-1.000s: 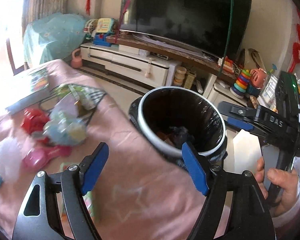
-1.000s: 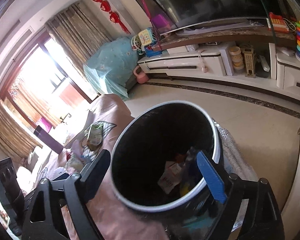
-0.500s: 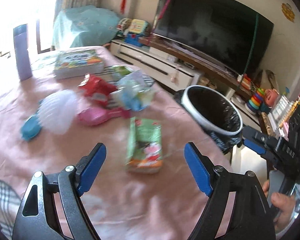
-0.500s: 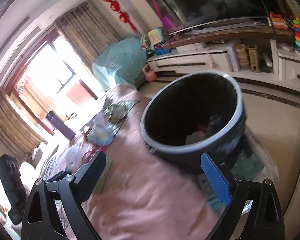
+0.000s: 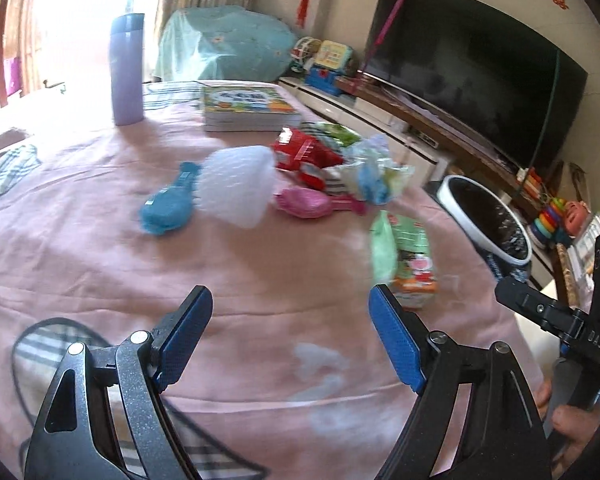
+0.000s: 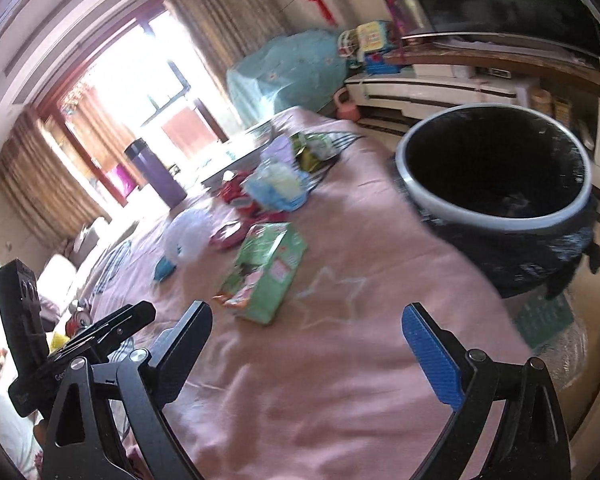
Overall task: Collect trash
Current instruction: 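Move both open tools back over the table toward the remaining trash, then grasp the white foam net with the left tool while the right tool grasps the green milk carton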
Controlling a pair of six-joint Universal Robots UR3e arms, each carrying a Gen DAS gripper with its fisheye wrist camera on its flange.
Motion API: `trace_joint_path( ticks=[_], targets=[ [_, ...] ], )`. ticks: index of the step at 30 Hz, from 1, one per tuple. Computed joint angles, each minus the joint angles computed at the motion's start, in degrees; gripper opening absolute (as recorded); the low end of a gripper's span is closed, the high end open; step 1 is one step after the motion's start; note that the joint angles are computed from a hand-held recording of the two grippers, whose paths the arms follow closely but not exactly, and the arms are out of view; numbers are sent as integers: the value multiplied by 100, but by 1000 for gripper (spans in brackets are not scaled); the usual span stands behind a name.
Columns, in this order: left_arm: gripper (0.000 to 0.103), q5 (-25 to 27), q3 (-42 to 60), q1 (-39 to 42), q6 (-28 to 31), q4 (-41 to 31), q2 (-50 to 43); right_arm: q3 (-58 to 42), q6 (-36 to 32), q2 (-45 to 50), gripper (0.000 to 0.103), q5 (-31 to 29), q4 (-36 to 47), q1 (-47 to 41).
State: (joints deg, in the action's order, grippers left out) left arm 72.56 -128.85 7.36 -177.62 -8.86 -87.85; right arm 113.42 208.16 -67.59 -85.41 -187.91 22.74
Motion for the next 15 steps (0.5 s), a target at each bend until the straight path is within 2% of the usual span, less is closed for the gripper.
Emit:
trace_joint_path(
  ticks=[10,15],
  targets=[
    [83,-127,244,588,319,-128,-193,-1297,-7,788,96,-107,810,348],
    [83,273,897,371,416,-235,-761,-1834,-13,1087,96,-118,1176,401]
  ],
)
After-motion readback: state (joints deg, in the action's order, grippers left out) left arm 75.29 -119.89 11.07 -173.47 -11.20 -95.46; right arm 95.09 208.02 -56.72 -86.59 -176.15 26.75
